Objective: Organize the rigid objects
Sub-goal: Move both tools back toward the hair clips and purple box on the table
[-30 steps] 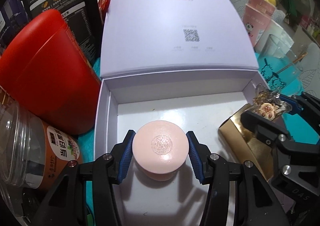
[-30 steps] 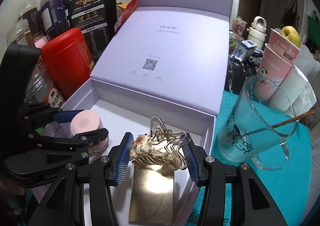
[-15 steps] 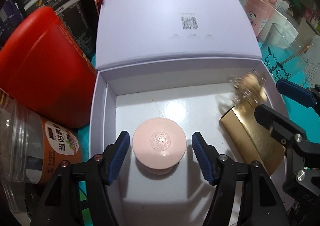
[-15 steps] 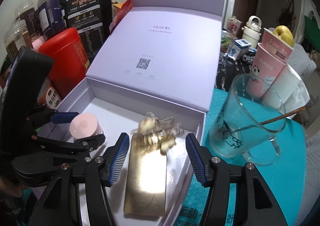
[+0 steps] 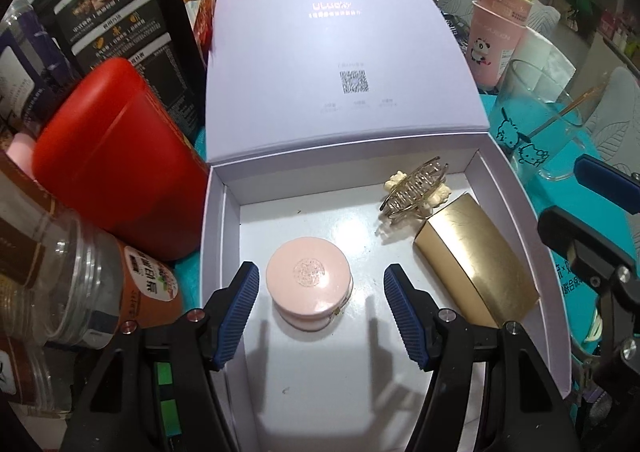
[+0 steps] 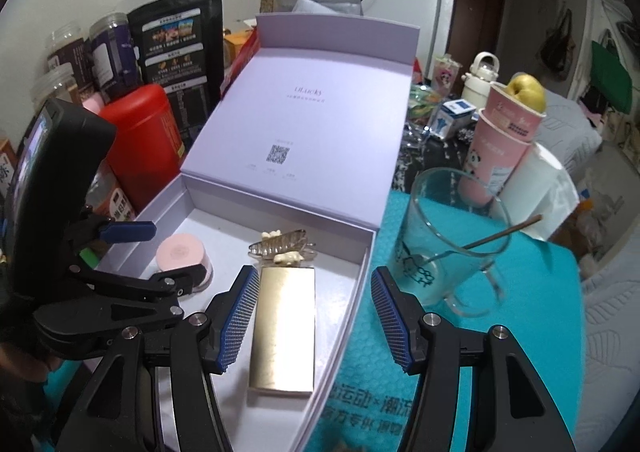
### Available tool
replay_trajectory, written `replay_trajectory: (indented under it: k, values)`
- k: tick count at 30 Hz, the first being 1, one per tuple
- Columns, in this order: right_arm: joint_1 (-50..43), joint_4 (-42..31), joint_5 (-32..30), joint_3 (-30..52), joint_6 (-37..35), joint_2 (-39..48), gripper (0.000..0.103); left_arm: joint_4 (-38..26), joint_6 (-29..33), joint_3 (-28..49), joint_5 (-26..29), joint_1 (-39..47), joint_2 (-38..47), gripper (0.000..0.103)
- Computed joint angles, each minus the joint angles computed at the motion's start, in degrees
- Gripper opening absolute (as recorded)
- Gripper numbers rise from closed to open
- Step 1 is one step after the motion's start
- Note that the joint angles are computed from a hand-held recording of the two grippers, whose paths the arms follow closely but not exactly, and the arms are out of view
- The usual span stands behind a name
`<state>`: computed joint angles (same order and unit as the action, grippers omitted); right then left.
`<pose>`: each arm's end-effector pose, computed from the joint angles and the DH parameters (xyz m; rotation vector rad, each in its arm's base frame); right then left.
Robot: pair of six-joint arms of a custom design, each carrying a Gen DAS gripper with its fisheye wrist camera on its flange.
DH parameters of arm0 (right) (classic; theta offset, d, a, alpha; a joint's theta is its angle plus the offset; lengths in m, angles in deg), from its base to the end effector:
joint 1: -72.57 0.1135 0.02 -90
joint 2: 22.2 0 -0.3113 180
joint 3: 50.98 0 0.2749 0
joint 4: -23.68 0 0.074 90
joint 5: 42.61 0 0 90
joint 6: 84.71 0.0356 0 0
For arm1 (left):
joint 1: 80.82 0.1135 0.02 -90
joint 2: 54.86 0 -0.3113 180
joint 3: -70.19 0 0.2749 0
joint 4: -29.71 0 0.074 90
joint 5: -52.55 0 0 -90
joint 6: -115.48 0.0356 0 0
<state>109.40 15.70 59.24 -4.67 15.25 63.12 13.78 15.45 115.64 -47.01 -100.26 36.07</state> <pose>0.2305 0.1635 0.1711 -0.4566 2.3288 0.1451 0.2566 -0.0843 0.1330 0.1591 2.6135 0.0420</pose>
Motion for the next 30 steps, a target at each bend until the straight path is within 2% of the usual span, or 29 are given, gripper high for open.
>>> replay_trajectory:
  k: [8, 11, 16, 20, 30]
  values:
    - [1.2, -3.0, 2.1, -2.9, 2.4, -8.1, 0.061, -2.1, 1.6, -2.7, 1.0, 0.2, -9.4, 0.064]
    - [1.6, -4.7, 2.9, -3.6, 3.6, -11.1, 0.066, -1.5, 2.4, -3.7, 0.4, -0.6, -11.9, 0.064]
    - [3.2, -8.0, 4.7, -4.6, 4.7, -16.0, 0.066, -2.0, 1.8, -5.3, 3.1, -2.0, -16.8, 0.064]
    - [4.9, -11.5, 6.5, -5.3, 6.9, -20.2, 0.066, -3.7, 1.1, -6.0, -1.8, -6.8, -20.9, 0.064]
    - [11.9, -23.2, 14.5, -6.4, 13.0, -32.2, 0.066, -8.4, -1.9, -7.0, -1.4, -12.8, -28.1, 0.064]
